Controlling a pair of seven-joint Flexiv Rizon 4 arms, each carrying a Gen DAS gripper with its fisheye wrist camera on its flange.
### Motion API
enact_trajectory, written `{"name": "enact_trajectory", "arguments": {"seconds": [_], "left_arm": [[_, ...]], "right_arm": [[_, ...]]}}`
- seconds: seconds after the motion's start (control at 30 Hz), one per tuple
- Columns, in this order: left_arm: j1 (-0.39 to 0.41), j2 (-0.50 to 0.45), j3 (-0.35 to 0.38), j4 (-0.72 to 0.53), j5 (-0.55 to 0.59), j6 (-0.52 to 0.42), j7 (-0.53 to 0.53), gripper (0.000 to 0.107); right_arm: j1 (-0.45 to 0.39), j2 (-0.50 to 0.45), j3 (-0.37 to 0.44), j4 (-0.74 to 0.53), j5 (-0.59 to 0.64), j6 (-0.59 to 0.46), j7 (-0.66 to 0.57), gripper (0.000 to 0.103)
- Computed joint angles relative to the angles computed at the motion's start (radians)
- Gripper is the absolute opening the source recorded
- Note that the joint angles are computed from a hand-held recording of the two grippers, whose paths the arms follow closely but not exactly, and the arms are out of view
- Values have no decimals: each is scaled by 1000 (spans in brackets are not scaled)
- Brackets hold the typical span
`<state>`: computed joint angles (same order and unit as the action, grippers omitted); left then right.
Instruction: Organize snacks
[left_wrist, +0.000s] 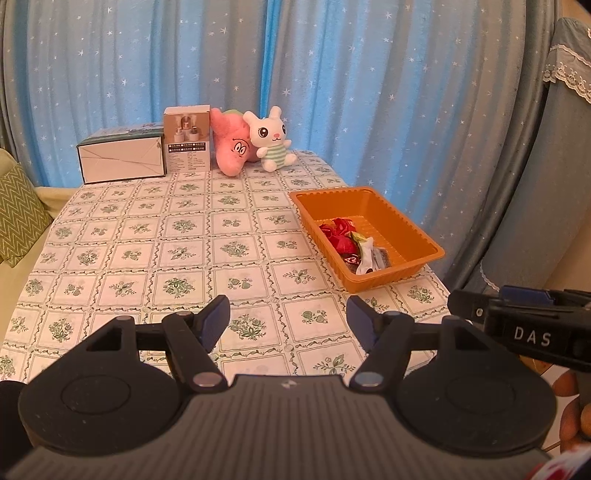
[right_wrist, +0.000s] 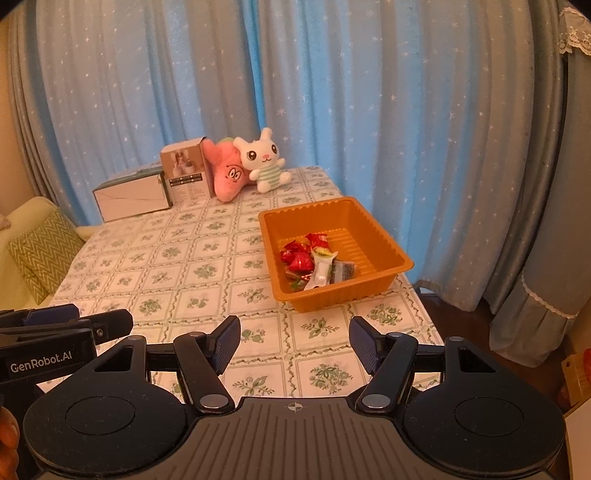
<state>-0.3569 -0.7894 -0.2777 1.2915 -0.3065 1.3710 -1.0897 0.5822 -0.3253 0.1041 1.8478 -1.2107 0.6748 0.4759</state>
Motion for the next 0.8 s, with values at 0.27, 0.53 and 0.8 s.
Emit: {"name": "enact_trajectory", "arguments": {"seconds": [0.27,0.53,0.8], "left_arm": [[-10,3,26,-1,12,0,-28,67],[-11,1,31,-4,24,-7,-40,67],[-6,-1,23,-2,21,-3,-37,67]], "right_arm": [[7,-7,1,-8,8,-2,-5,65],[8,-7,0,-7,13,2,-7,65],[9,-9,-1,-7,15,5,-4,65]]}}
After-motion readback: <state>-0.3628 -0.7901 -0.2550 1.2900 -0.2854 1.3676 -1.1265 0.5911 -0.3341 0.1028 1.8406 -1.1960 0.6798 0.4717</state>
